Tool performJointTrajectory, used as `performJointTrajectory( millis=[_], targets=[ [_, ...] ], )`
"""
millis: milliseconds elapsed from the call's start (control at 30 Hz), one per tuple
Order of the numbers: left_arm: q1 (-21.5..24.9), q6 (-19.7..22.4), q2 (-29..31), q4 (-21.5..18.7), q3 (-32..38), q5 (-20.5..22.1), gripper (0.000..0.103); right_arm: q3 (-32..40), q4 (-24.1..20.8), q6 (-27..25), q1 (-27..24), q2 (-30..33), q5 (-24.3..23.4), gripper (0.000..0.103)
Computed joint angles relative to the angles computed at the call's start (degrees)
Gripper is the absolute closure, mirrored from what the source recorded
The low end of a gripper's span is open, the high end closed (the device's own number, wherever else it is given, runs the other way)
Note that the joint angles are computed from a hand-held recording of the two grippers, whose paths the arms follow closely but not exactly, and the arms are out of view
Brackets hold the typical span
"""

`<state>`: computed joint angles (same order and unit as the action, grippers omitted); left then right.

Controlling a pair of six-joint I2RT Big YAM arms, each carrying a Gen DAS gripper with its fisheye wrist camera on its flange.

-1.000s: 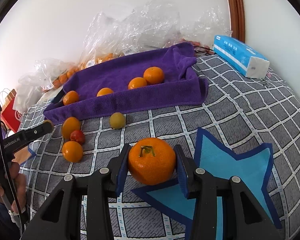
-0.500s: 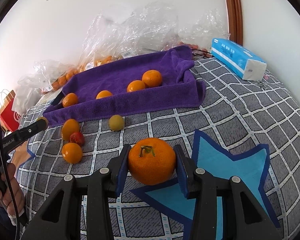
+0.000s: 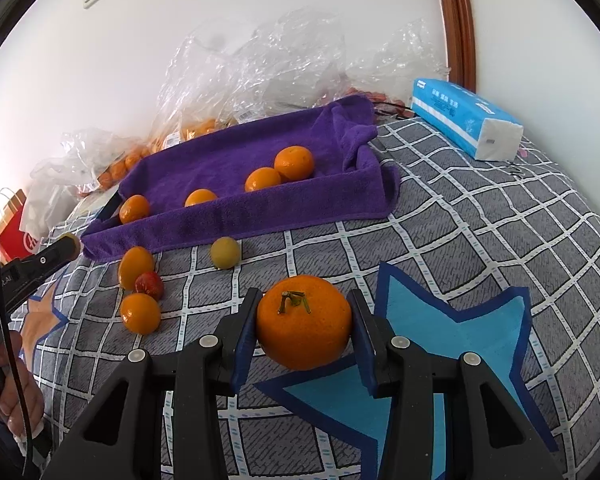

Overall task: Organize fruits
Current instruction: 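Lift the orange with the right tool while the left tool grasps a yellow fruit, then carry both held fruits over the purple towel and lower them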

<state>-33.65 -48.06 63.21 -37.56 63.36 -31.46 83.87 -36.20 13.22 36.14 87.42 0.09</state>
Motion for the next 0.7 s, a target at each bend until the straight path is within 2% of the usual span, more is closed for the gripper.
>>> performJointTrajectory(
  millis=[467, 567, 700],
  targets=[
    [-0.18, -0.50, -1.22, 1.59, -0.83, -1.71, 0.078, 0.39, -0.21, 1.87, 0.37, -1.23, -0.54, 0.060],
    [-0.38, -0.69, -0.78, 0.08, 0.01, -2.82, 0.078, 1.00, -0.19, 1.96, 0.65, -1.50, -0.38, 0.060],
    [-0.32, -3.40, -1.25, -2.41, 0.96, -1.76, 0.078, 2.73, -1.07, 1.54, 1.20, -1.39, 0.59, 0.060]
  ],
)
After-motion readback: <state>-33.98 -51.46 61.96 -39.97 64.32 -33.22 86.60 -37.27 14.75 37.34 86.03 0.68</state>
